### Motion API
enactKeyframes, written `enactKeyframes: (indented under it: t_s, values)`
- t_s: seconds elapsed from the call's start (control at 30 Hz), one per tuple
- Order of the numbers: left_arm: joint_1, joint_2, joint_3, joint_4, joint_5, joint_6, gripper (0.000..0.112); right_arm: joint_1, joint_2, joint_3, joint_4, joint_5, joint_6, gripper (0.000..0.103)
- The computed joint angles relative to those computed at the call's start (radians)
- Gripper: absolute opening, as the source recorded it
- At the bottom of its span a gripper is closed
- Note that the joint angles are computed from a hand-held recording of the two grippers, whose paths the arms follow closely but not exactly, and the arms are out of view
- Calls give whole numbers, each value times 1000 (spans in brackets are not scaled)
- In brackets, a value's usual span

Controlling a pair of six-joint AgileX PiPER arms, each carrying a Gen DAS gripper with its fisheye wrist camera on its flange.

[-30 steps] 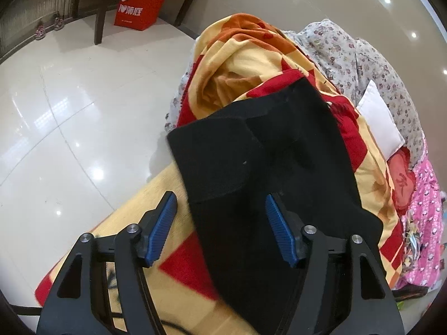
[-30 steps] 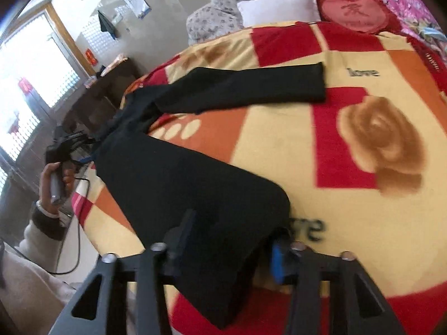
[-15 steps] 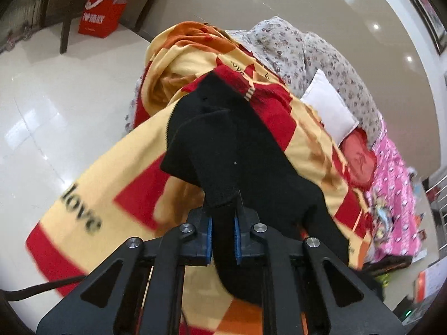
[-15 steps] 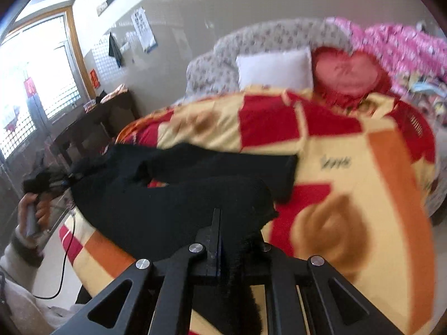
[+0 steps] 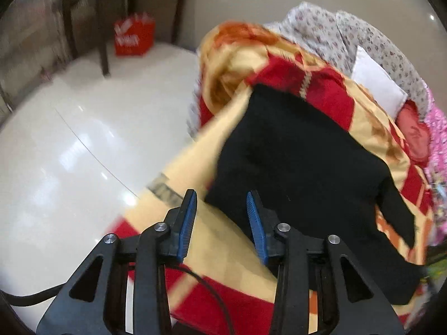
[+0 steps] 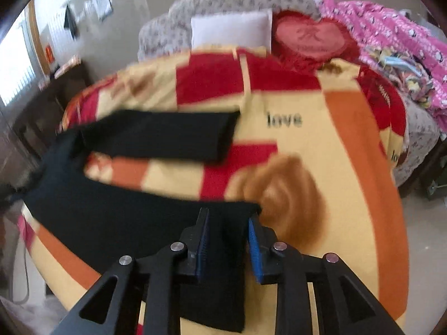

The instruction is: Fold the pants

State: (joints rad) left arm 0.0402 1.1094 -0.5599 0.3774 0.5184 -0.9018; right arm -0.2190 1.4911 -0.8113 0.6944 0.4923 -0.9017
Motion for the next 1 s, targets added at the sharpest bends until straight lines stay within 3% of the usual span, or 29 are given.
enactKeyframes:
  t_s: [0.17, 0.27, 0.33, 0.43, 0.57, 0.83, 1.0]
  values:
    - [14, -26, -56, -69, 6, 133, 41, 133, 26, -109, 31, 48, 18, 26]
    - [-31, 29, -85, -69, -49, 109, 53, 231, 135, -231, 99, 90, -2, 26]
    - [-60, 95, -106, -88, -105, 109, 53, 289, 210, -312, 123, 104, 11, 26]
    - [-107, 231, -169, -59, -146, 74, 53, 395, 325, -448, 59, 90, 92, 26]
    - [-132, 399, -277, -103, -157, 137, 53, 505, 508, -677, -153, 88, 303, 26]
    - [-67, 602, -414, -223, -138, 309, 53, 528, 809, -1044, -313, 258, 450, 26]
    - [-8, 603, -409, -412, -173, 545, 53, 511, 825, -1102, -290, 295, 395, 33]
